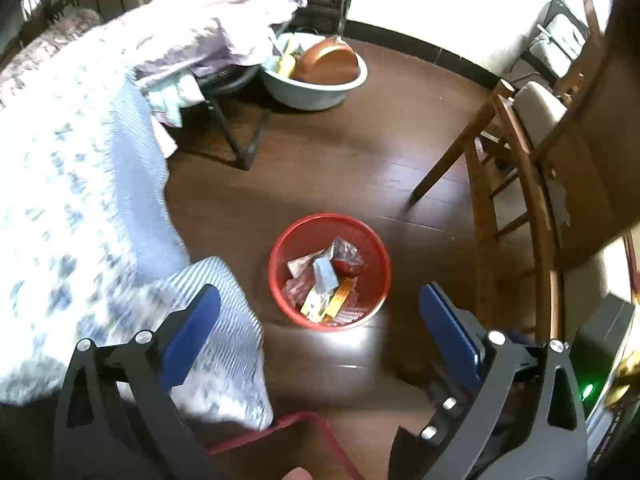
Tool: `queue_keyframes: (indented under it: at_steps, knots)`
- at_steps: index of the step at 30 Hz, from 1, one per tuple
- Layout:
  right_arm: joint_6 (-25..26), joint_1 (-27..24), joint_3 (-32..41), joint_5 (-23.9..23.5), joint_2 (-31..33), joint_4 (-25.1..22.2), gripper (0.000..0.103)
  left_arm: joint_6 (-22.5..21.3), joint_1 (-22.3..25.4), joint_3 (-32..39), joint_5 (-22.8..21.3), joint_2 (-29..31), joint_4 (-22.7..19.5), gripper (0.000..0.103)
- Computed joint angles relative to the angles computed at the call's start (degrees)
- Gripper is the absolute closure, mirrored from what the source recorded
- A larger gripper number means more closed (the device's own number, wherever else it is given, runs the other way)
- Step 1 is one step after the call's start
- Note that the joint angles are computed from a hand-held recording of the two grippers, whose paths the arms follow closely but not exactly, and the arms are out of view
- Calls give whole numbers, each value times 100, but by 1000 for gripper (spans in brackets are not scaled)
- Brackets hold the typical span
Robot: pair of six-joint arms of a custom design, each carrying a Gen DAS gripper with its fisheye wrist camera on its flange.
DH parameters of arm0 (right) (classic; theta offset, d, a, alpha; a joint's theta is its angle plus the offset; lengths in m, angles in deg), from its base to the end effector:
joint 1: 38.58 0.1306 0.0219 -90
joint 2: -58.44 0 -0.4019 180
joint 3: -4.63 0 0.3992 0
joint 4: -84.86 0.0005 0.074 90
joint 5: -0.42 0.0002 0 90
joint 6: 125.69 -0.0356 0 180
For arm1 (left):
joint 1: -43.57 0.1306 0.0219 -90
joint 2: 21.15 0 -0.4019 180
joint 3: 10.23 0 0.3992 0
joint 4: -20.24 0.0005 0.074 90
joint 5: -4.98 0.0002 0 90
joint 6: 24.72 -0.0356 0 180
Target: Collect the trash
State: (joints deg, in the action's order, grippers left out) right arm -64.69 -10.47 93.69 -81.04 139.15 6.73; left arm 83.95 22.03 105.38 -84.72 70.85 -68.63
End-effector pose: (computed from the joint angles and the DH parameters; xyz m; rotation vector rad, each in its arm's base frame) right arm 0.3463 0.1784 0.4827 0.0582 2.7606 0.0543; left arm 0.4159 -0.1649 0.5925 0.0699 2.7291 -0.2125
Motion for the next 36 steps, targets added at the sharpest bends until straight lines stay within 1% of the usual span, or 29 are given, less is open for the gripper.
queue_keyframes:
  at_steps: [5,8,10,14,17,25,36]
  knots:
    - [-84,130,-30,64,-287,-148,6,188,-161,-265,-173,-421,-198,7]
    - [-135,201,-11,78,-372,-218,6,262,-181,-366,-240,-592,-198,7]
    - [-131,233,27,91,-390,-244,6,260,-216,-451,-376,-700,-151,7]
    - [-128,298,93,107,-360,-230,6,183,-264,-591,-496,-817,-162,7]
    - [-120,340,133,122,-329,-251,6,115,-272,-622,-466,-823,-161,7]
    - [-145,349,163,86,-270,-282,6,98,-291,-610,-378,-807,-117,7]
    - [-130,347,169,57,-292,-244,6,108,-309,-628,-481,-821,-119,7]
